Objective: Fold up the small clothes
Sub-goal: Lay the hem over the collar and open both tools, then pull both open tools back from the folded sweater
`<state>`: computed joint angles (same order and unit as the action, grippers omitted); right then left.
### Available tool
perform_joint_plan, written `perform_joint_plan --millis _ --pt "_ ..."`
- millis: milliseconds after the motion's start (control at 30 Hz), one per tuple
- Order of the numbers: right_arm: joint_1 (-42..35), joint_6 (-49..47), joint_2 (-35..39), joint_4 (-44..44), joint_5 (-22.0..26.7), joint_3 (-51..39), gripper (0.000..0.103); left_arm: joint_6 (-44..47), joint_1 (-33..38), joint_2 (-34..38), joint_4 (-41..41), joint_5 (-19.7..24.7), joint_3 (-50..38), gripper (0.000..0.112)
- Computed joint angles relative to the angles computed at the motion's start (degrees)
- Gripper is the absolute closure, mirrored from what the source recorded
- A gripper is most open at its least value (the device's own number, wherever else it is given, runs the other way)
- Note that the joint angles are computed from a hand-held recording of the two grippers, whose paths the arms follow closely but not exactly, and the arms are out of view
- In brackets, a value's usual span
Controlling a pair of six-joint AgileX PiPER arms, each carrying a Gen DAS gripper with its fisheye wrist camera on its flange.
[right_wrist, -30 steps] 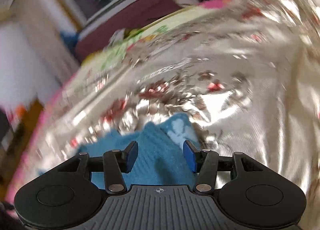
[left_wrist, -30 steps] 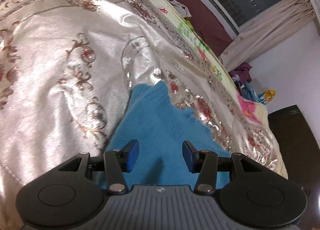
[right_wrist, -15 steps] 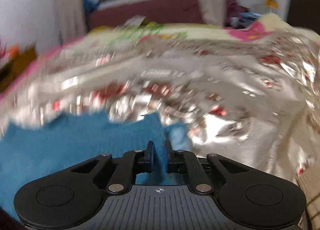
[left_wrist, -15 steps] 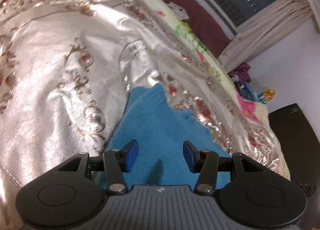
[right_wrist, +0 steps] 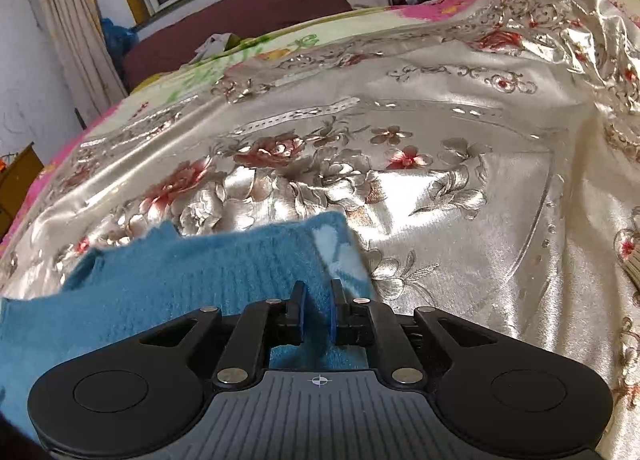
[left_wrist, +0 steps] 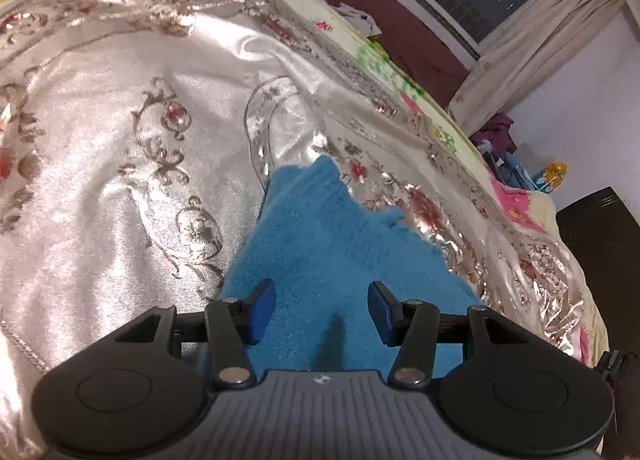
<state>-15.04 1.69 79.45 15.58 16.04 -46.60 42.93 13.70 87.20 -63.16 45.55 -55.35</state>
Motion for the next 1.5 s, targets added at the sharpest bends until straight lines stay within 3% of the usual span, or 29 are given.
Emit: perform_joint_plan --millis 233,400,500,667,867,1000,1100,1200,1500 --pt "0.64 5.68 -7.40 -5.75 1.91 3.05 0.081 -0.31 -0.76 -5.87 4.08 -2.00 3.88 0.058" --pt "-0.25 0.31 -16.14 -1.32 2.67 9.89 0.081 -0.22 -0.54 -8.19 6.03 -2.37 7.14 0.058" --pt "-0.28 3.96 -17.72 -6.22 3.28 12.77 0.080 -0.82 -0.34 -9.12 6.31 -2.19 8.13 0.057" --pt "-4.77 -1.28 -17.86 2.61 6.58 12.32 0.073 -7.24 -2.80 -10.80 12.59 -2.86 6.99 0.057" --pt "-0.15 7.06 -25.71 -7.27 7.45 14.95 0.073 -12.13 -5.74 -14.07 18.87 -4.21 7.69 0.057" --pt "-0.39 8.44 -25.49 -8.50 10.34 15.65 0.073 -17.62 -9.27 -15.63 26.00 -6.22 8.19 0.057" --pt "-2.36 5.11 -26.52 -4.19 11.87 16.50 0.072 -22.65 -13.39 -17.13 33.89 -7.69 8.24 0.057" --pt "-1.26 8.13 -29.22 -6.86 13.51 16.71 0.072 -27.21 -16.92 -18.48 40.26 -8.72 8.56 0.057" --pt "0.10 13.16 -36.91 -11.10 20.60 17.85 0.072 -29.00 -21.11 -24.35 43.92 -7.89 10.79 0.057"
